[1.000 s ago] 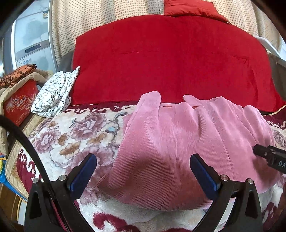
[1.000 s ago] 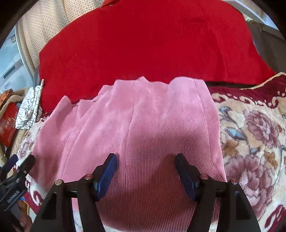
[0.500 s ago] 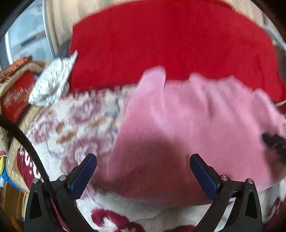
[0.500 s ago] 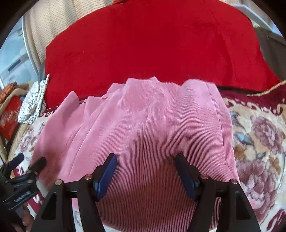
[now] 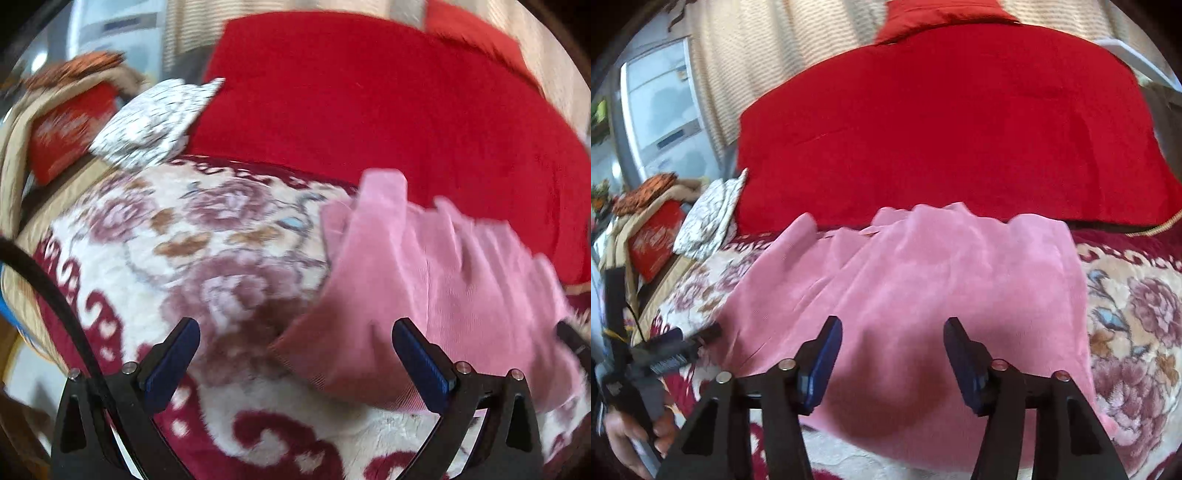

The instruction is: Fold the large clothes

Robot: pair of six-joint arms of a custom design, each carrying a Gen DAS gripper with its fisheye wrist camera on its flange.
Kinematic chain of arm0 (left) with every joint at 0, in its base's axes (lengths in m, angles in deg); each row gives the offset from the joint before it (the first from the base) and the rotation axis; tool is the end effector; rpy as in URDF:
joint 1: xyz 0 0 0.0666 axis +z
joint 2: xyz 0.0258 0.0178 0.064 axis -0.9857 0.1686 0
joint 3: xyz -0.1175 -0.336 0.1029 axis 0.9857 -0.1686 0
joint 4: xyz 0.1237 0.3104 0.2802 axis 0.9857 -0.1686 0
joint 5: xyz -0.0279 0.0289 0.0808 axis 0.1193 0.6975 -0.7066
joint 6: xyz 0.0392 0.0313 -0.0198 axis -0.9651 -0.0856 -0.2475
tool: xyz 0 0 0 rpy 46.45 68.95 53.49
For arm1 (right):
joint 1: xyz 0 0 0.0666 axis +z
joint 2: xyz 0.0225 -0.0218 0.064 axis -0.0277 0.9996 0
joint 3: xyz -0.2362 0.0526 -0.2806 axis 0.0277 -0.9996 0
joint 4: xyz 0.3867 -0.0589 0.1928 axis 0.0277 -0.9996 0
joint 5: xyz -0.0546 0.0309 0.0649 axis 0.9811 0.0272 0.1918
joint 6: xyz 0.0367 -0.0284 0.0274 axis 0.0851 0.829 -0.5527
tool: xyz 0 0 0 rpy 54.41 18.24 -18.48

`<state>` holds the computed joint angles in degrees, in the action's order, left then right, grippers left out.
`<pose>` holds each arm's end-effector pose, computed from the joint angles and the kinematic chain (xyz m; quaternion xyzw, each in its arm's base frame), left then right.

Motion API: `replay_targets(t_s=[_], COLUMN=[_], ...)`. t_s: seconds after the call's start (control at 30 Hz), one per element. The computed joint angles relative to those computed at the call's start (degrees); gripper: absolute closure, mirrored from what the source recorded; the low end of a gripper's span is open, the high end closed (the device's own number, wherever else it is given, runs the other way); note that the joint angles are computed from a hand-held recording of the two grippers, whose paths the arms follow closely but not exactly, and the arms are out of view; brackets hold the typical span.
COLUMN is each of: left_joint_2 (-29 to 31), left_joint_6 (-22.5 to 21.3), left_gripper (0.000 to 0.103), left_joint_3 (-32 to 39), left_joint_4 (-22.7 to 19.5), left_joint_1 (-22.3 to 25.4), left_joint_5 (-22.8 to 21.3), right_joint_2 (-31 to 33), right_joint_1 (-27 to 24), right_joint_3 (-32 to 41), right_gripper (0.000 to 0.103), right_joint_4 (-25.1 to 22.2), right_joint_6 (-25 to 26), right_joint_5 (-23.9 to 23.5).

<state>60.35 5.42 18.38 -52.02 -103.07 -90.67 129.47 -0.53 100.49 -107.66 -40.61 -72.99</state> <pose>0.4089 -0.1583 0.3953 -0.1462 0.9112 -0.0094 0.3850 0.4720 0.0188 0.4093 -0.0365 0.8812 0.1582 0.4440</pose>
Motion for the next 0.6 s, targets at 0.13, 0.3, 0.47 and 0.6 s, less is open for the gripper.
replay_targets(t_s=[0.13,0.3,0.47,0.6], left_joint_2=[-4.5,-5.1,-1.6,0.9], left_joint_6=[4.0,3.5,11.2,15.8], left_gripper=[0.000,0.000,0.000,0.004], left_joint_3=[-4.6,-6.1,-5.9,-5.4], left_joint_4=[2.5,6.4,8.8,11.9], left_joint_1=[0.7,-0.3,2.0,2.8], left_joint_5=[5.8,12.3,23.1,23.8], right_joint_2=[2.2,4.6,5.2,5.1], right_joint_1=[1.6,2.0,0.8,0.4], right_joint_3=[1.4,3.2,3.5,3.4], right_gripper=[0.045,0.045,0.046,0.047], right_joint_4=[-3.2,-7.5,-8.0,-8.1], right_joint_6=[1.4,0.6,0.7,1.9], right_joint_5=[1.3,1.8,-1.4,-2.4])
